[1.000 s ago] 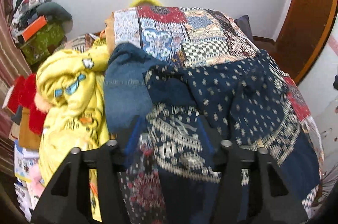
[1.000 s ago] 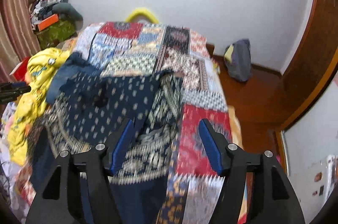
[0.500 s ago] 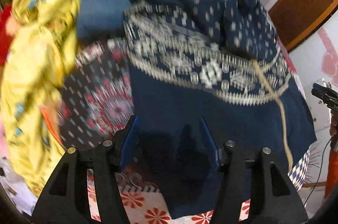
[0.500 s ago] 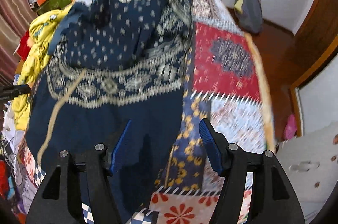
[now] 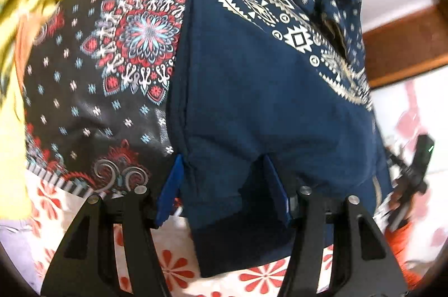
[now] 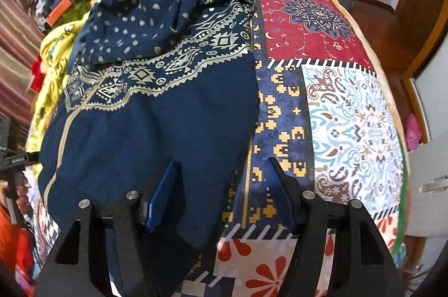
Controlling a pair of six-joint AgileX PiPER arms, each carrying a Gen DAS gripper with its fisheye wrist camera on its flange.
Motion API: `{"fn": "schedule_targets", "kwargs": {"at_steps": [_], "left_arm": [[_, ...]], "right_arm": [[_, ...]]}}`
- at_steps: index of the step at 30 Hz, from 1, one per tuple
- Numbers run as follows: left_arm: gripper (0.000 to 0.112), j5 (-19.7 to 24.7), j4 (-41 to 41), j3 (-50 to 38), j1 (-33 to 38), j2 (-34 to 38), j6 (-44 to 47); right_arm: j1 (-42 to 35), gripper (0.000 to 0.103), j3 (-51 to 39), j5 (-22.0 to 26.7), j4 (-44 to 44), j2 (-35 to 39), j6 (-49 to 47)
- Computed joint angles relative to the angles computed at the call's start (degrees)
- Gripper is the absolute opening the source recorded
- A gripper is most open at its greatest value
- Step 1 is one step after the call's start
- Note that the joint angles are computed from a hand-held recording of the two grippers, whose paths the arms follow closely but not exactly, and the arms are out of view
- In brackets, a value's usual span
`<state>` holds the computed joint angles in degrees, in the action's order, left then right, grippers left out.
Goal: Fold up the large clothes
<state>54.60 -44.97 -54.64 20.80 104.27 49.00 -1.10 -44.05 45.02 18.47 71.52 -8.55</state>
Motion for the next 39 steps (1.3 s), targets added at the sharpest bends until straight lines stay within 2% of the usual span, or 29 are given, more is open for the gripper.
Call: {"fn": "schedule_targets", "kwargs": {"at_steps": [2, 4, 8, 10, 12, 15, 18, 22, 24, 28, 32, 34, 39], "left_arm": [[0.056, -0.72, -0.75, 1.12, -0.31, -0.92, 0.88], [0.048, -1.21, -1.98, 2.44, -0.94, -2.2, 2.49], [0.025, -2.86, -3.93, 4.44, -2.25, -4.54, 3.59], [0.014, -3.92, -4.19, 5.49, -2.98, -6.14, 3.32], [0.009, -4.5, -3.45, 5.02, -3.98, -7.36, 1.85], [0.008, -4.26, -2.62, 4.08, -4.73, -9.98, 0.17], [0.007, -3.09, -1.89, 1.1, -5.88, -12.35, -2.45], [0.007, 0.42, -0.77, -7.15, -7.19, -12.49, -8.17], [0.006, 2.28, -2.14, -11.71, -5.02, -10.12, -6.28], [0.006, 2.9, -4.72, -23.26, -5.27, -7.49, -8.78], [0.006, 0.72, -4.11, -37.66, -7.84, -0.27, -14.72], [0.006, -1.35, -0.26, -44.06, -9.65, 3.29, -18.62], [0.006, -0.89, 7.53, -64.63, -12.83, 18.43, -30.69]], "right_arm": [[-0.24, 0.059, 0.39, -0.21, 1.68, 0.04, -1.66], [0.44, 0.045, 0.52, -0.18, 3.45, 0.11, -3.19], [2.54, 0.03, -0.01, -0.42, 3.4, 0.92, -2.57], [3.61, 0.016, -0.81, -0.47, 3.32, 2.0, -2.0], [4.27, 0.013, -1.92, 0.1, 2.97, 2.7, -1.67], [5.94, 0.01, -3.15, -0.37, 0.33, 2.63, -0.56], [4.46, 0.009, -4.96, -0.08, 2.6, 2.32, -3.18], [2.86, 0.009, -9.21, 0.78, 5.06, 2.79, -5.57], [2.64, 0.009, -12.87, 0.43, 5.02, 3.61, -5.43], [2.01, 0.009, -20.77, -1.3, 5.42, 6.88, -5.04], [2.39, 0.009, -32.06, -2.77, 2.77, 15.38, -2.77], [2.15, 0.009, -39.7, -1.63, 1.43, 22.01, -1.08], [0.16, 0.009, -54.99, 2.45, 1.87, 36.45, 3.26]]}}
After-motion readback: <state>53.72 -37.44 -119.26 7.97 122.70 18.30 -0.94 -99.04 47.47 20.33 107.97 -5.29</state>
